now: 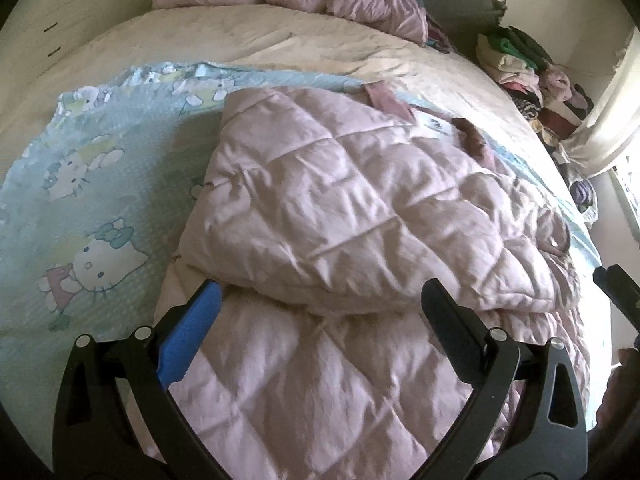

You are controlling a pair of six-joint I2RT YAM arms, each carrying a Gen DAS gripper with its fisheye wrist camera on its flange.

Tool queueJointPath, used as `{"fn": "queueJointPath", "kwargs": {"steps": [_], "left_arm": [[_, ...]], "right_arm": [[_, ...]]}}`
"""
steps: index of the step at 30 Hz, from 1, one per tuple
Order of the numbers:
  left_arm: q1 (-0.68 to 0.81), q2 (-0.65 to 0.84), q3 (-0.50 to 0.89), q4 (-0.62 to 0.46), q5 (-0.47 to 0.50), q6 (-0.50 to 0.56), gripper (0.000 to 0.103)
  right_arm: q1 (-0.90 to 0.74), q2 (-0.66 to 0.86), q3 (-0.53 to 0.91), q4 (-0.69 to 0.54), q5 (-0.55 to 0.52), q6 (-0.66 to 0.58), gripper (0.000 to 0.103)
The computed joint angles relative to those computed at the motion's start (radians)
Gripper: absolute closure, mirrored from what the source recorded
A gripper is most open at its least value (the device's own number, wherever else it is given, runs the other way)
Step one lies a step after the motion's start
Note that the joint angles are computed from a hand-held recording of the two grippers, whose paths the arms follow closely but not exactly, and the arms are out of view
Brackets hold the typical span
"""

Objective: Fold large clothes

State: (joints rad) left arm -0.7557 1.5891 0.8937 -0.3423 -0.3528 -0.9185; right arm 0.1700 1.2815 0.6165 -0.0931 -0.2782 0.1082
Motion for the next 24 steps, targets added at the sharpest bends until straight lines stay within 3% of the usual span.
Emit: {"fn": "queueJointPath", "kwargs": {"steps": [24], "left_arm": [[-0.263, -0.169, 0.082, -0.238, -0.228, -0.178, 0.009]], "right_arm": [[-0.069, -0.400, -0.044, -0.257, -0.091, -0.035, 0.004]]}}
